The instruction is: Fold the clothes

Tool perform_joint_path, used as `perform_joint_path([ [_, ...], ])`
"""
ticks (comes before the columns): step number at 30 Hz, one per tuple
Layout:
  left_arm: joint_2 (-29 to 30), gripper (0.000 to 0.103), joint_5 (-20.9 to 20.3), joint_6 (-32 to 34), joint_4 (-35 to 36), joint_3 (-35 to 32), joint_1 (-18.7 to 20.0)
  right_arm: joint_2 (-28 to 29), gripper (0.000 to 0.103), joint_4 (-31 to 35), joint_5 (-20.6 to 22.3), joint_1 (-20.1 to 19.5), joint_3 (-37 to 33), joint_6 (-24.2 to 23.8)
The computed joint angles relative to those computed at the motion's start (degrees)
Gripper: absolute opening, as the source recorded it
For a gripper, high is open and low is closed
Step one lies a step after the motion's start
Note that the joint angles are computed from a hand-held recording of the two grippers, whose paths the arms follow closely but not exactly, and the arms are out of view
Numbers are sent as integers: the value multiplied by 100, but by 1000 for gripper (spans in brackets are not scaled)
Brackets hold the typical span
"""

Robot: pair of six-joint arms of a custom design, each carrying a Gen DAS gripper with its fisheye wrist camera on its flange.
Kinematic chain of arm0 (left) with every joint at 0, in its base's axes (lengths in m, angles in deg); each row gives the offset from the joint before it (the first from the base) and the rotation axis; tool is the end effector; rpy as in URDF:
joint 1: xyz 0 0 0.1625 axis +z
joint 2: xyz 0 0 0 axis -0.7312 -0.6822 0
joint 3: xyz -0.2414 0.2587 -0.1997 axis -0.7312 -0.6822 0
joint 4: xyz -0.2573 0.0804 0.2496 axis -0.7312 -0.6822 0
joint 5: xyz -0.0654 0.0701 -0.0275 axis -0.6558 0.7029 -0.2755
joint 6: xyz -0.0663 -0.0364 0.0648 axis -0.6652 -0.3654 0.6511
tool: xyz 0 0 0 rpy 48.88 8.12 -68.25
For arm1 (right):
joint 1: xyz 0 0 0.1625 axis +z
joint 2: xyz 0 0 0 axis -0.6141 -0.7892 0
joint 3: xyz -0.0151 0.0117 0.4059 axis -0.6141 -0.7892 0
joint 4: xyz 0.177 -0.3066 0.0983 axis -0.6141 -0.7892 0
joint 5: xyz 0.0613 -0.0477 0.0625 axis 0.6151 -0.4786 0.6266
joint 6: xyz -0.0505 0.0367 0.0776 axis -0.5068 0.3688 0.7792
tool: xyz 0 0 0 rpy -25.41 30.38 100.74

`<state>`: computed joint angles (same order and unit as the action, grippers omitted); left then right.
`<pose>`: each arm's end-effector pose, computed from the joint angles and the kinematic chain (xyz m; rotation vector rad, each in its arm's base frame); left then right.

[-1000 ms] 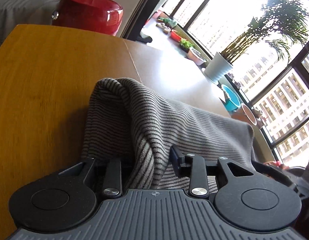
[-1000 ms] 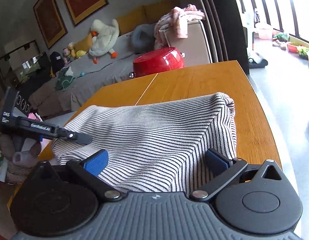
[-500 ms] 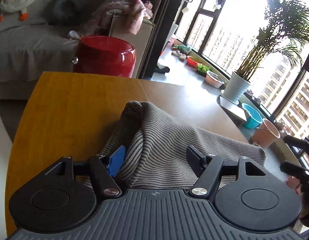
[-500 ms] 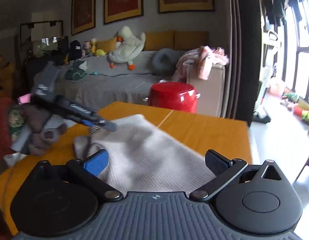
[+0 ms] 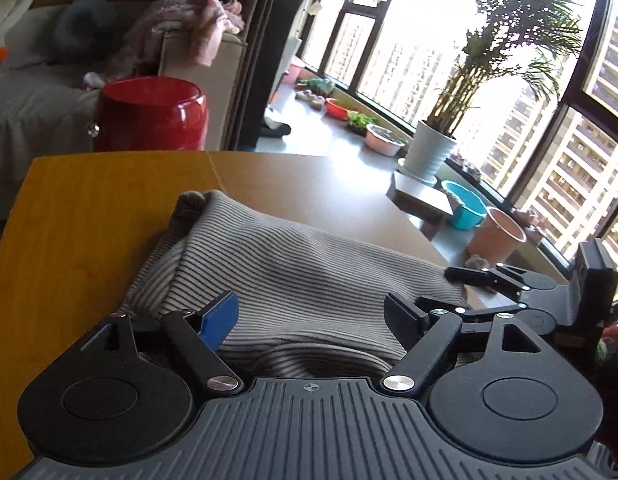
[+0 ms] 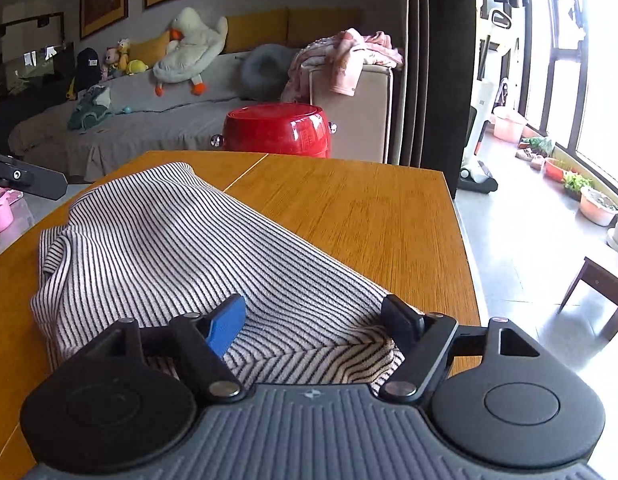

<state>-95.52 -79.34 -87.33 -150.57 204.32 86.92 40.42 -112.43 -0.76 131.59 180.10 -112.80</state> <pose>-0.2016 -0.4467 0.2214 0.1623 2.4342 -1.2038 0.1726 -0.5912 0.1423 1.4249 -2.4001 0.7442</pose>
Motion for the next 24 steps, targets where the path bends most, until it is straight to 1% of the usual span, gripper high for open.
perform_joint_path([
  [1, 47, 87, -229, 54, -89, -4, 71, -16, 76, -22, 1, -11, 33, 0],
  [3, 180, 87, -433, 133, -94, -36, 181, -47, 76, -70, -4, -29, 102, -2],
  [6, 328, 87, -436, 204, -56, -73, 335, -92, 79, -73, -58, -24, 176, 52],
  [8, 382, 84, -323, 316, -146, -75, 389, -158, 83, -58, -96, -14, 279, 21],
  [11, 363, 77, 170, 316, 38, -117, 407, -309, 86, -2, -182, 11, 479, 29],
  [13, 337, 76, 661, 107, 337, -149, 400, -540, 90, 368, -206, 43, 649, 97],
  [15, 275, 78, 1211, -355, 911, -206, 424, -871, 95, 1260, -53, 46, 739, 164],
  [16, 228, 81, 1481, -672, 1306, -245, 444, -1038, 97, 1814, 68, 45, 740, 177],
  [17, 96, 82, 1628, -1087, 1744, -257, 462, -1194, 97, 2399, 201, 44, 715, 176],
  [18, -47, 81, 1705, -1411, 1994, -232, 485, -1331, 97, 2839, 355, 45, 708, 117],
  [19, -174, 80, 1677, -1561, 2005, -174, 486, -1439, 97, 3050, 518, 49, 720, 37],
  [20, -333, 80, 1535, -1545, 1775, -57, 439, -1535, 97, 3185, 681, 52, 734, -40],
  [21, -409, 80, 1348, -1290, 1370, 63, 356, -1611, 97, 3192, 834, 57, 747, -86],
  [22, -440, 80, 1143, -974, 988, 156, 267, -1647, 93, 3020, 929, 69, 765, -104],
  [23, -477, 80, 932, -703, 663, 241, 181, -1641, 89, 2706, 935, 99, 794, -127],
  [24, -519, 79, 715, -464, 381, 319, 99, -1609, 76, 2368, 850, 145, 825, -179],
])
